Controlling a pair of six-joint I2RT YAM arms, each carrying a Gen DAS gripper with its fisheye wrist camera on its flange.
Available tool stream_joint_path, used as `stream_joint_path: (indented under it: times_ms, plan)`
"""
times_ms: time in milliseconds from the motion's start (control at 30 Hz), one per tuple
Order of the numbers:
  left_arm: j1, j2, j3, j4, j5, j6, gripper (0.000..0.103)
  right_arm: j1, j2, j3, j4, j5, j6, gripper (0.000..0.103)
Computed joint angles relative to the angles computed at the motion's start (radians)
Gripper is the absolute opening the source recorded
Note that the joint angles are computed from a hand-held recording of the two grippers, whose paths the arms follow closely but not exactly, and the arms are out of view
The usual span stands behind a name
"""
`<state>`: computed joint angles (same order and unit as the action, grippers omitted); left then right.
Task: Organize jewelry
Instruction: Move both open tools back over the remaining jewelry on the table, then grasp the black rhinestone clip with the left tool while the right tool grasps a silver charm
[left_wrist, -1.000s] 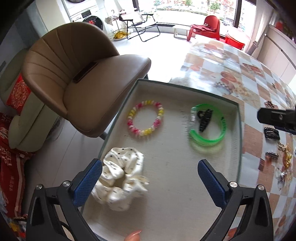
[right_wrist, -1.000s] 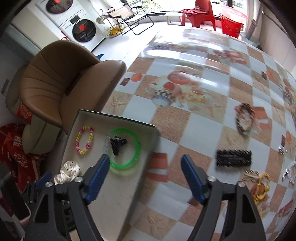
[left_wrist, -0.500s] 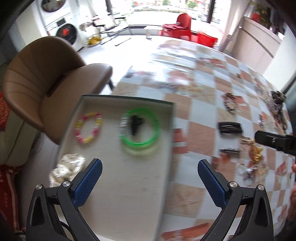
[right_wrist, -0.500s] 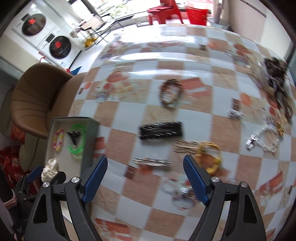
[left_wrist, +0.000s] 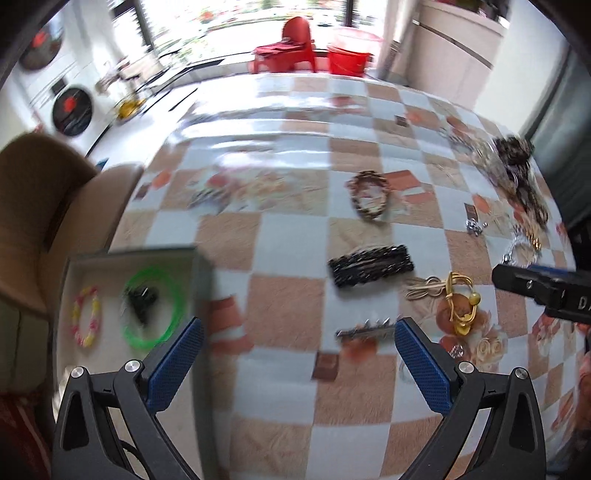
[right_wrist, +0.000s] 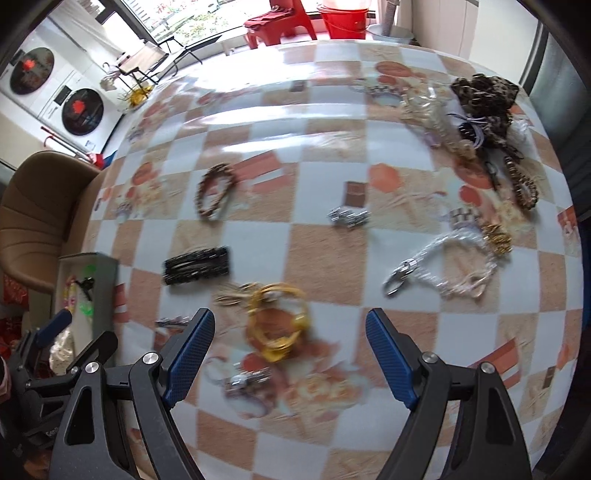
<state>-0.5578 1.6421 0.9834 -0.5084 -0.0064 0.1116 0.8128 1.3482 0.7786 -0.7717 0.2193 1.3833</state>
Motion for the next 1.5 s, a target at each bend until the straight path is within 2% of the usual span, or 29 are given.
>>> stream_joint_path:
  times_ms: [100,300,500,800,933,1133,1267,1367,1500]
  plan:
    - [-0.047,0.061,0.026,0.044,-0.016,0.058,0.103,-0.050,-0.032,-0.044,0.007,-0.012,-0.059,0.086]
    - [-0.092,0.176,0.099,0.066,-0.023,0.167,0.103,-0.160,-0.056,-0.103,0.048,-0.036,-0.236,0.086]
    - [-0.111,0.268,0.159,0.075,-0.004,0.229,0.103,-0.251,0.001,-0.115,0.105,-0.045,-0.429,0.086]
    - [-0.105,0.369,0.229,0.059,0.080,0.295,0.103,-0.334,0.094,-0.124,0.204,-0.061,-0.583,0.086]
    - [-0.099,0.389,0.252,0.044,0.129,0.307,0.102,-0.329,0.127,-0.108,0.217,-0.033,-0.639,0.086]
    - [-0.092,0.408,0.285,0.015,0.182,0.309,0.086,-0.317,0.160,-0.081,0.215,0.003,-0.696,0.075]
    - [-0.078,0.395,0.291,-0.012,0.195,0.323,0.068,-0.322,0.175,-0.065,0.225,0.007,-0.712,0.064]
    - [-0.076,0.397,0.299,-0.025,0.197,0.328,0.066,-0.322,0.185,-0.053,0.226,0.005,-0.723,0.057]
    - [-0.081,0.376,0.274,-0.024,0.208,0.339,0.050,-0.304,0.189,-0.046,0.229,0.005,-0.727,0.047]
